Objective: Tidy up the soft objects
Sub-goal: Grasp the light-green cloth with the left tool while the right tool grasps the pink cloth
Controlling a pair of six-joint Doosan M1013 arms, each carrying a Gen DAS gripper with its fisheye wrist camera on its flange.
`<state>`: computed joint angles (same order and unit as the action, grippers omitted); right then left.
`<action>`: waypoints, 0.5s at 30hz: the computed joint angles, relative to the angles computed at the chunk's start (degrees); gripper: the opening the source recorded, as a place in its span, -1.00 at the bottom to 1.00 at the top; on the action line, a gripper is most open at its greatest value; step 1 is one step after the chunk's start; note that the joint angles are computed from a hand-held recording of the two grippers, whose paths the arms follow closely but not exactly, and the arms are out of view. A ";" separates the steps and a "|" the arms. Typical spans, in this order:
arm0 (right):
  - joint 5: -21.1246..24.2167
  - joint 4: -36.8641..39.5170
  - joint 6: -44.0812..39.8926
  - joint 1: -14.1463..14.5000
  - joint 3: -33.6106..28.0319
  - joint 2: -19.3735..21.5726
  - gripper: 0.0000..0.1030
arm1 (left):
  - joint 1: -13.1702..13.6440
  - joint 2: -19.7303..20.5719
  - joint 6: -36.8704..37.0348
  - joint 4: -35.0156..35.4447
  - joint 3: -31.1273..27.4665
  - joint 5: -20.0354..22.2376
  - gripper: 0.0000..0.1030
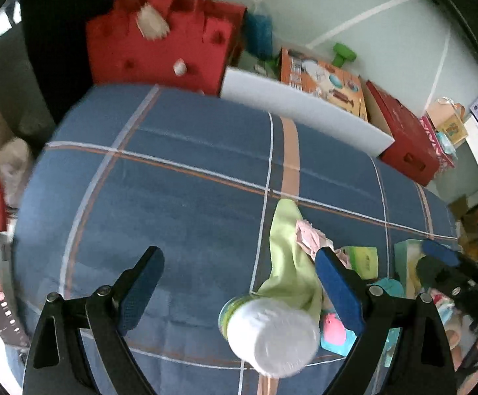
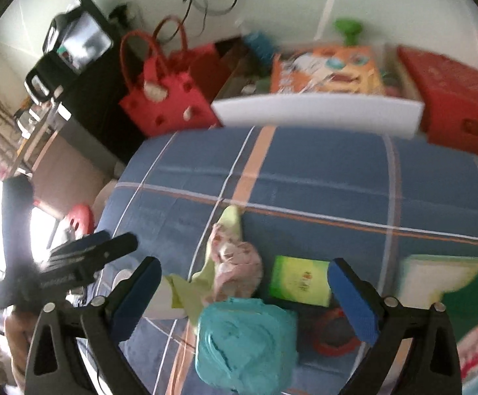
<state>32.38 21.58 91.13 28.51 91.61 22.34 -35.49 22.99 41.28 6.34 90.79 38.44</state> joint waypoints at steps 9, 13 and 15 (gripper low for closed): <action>12.11 10.71 -8.35 -2.04 -6.52 6.44 0.54 | 2.43 6.66 17.72 -12.56 -6.44 6.19 0.76; 16.86 8.12 -8.31 -1.80 -9.41 8.58 0.34 | 3.17 9.05 22.24 -15.99 -9.17 9.46 0.63; 18.88 5.84 -8.22 -1.41 -10.85 9.57 0.22 | 3.17 9.99 24.46 -16.76 -10.40 11.17 0.62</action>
<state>51.26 27.42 82.92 27.09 80.77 31.91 -32.32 32.98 65.74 -10.42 80.38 49.61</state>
